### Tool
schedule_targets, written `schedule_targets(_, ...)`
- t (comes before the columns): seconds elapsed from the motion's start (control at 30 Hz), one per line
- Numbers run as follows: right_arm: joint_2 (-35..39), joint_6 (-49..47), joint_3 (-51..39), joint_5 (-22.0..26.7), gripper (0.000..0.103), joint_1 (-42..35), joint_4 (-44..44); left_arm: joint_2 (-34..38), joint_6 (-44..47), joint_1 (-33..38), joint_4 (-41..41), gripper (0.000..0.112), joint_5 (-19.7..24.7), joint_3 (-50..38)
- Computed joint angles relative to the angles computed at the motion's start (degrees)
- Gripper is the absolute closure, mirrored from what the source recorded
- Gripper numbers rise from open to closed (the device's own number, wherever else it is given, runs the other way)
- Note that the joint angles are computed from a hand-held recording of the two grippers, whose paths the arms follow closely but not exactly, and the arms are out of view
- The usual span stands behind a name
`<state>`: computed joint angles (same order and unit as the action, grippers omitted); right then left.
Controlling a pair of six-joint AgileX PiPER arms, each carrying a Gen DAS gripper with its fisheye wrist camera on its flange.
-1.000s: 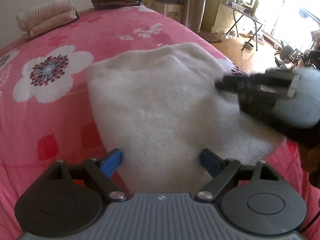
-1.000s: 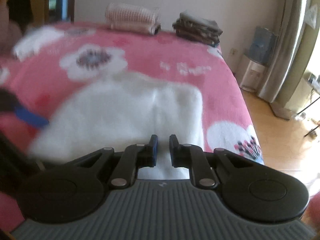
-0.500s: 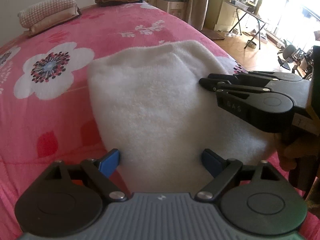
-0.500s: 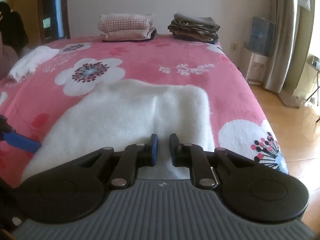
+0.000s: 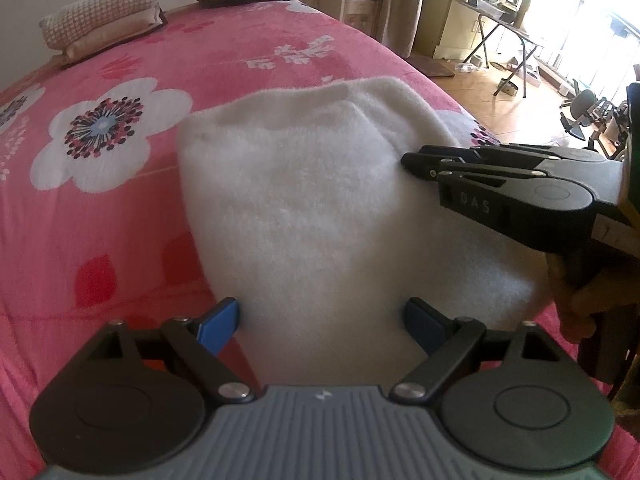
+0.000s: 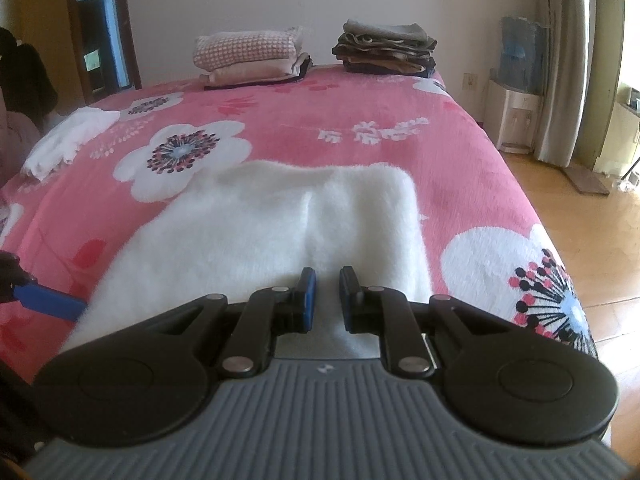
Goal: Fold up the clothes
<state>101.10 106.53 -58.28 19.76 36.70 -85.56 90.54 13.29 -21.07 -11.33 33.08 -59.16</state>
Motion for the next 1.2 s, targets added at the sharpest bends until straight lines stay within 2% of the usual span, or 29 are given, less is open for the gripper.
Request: schedule_targets(1.2,-0.12,6.88,1.31,-1.02,0.09,-0.48,-5.76,0.01,-2.22,-0.76,2.07,0.02,0.17,0.13)
